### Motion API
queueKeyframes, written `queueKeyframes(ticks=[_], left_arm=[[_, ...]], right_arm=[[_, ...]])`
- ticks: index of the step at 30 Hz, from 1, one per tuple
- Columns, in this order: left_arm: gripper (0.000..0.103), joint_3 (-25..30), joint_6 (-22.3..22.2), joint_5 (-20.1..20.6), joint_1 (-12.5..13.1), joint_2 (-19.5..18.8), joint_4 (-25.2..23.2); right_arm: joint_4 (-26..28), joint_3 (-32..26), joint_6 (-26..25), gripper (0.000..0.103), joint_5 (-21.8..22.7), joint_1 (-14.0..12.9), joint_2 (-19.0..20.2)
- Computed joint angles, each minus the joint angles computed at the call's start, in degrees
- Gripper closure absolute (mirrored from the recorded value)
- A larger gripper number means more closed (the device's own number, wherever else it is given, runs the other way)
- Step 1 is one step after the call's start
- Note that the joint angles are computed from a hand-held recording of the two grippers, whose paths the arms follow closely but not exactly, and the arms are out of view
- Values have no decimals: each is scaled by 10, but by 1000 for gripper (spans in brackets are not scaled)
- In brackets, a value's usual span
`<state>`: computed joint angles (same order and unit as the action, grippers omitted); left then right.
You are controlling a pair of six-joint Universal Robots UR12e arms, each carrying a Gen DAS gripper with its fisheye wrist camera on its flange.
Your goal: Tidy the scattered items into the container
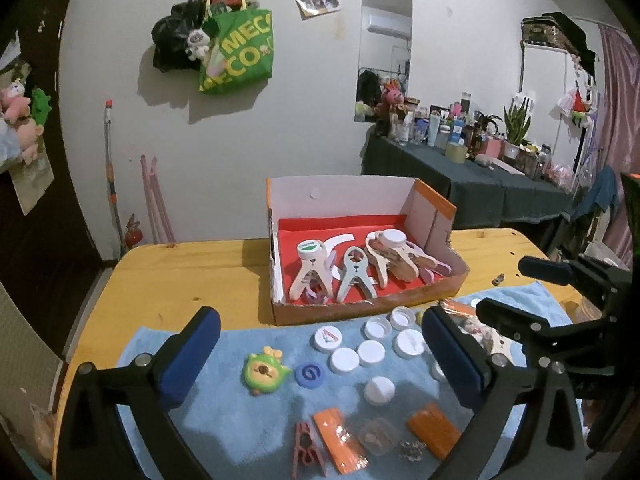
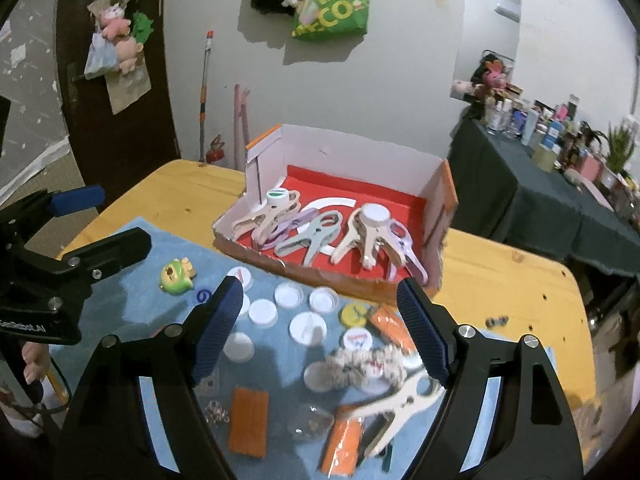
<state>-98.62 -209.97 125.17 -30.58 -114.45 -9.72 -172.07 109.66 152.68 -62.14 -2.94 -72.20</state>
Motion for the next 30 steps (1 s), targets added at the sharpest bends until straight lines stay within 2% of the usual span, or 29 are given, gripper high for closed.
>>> queueKeyframes(ticks=[4,6,12,16,19,25,30], left_arm=[[0,3,-6,42,-18,-11,12],[0,8,-21,62,-26,-19,-2],[0,11,-35,27,-29,-36,0],[0,13,-44,27,-33,-46,1],[0,10,-53,20,-34,-49,1],[0,5,-87,51,-37,-53,-19],[0,-1,-109,64,-36,-52,-32]], right_arm=[[-30,30,27,19,15,-14,-8],[-47,41,36,18,12,-19,-8],[-73,66,59,18,-8,-27,-4],[-92,81,76,18,-19,-33,-1],[-99,88,88,18,-11,-38,1],[-145,100,93,18,-37,-34,9],[-148,101,93,18,-41,-33,15]])
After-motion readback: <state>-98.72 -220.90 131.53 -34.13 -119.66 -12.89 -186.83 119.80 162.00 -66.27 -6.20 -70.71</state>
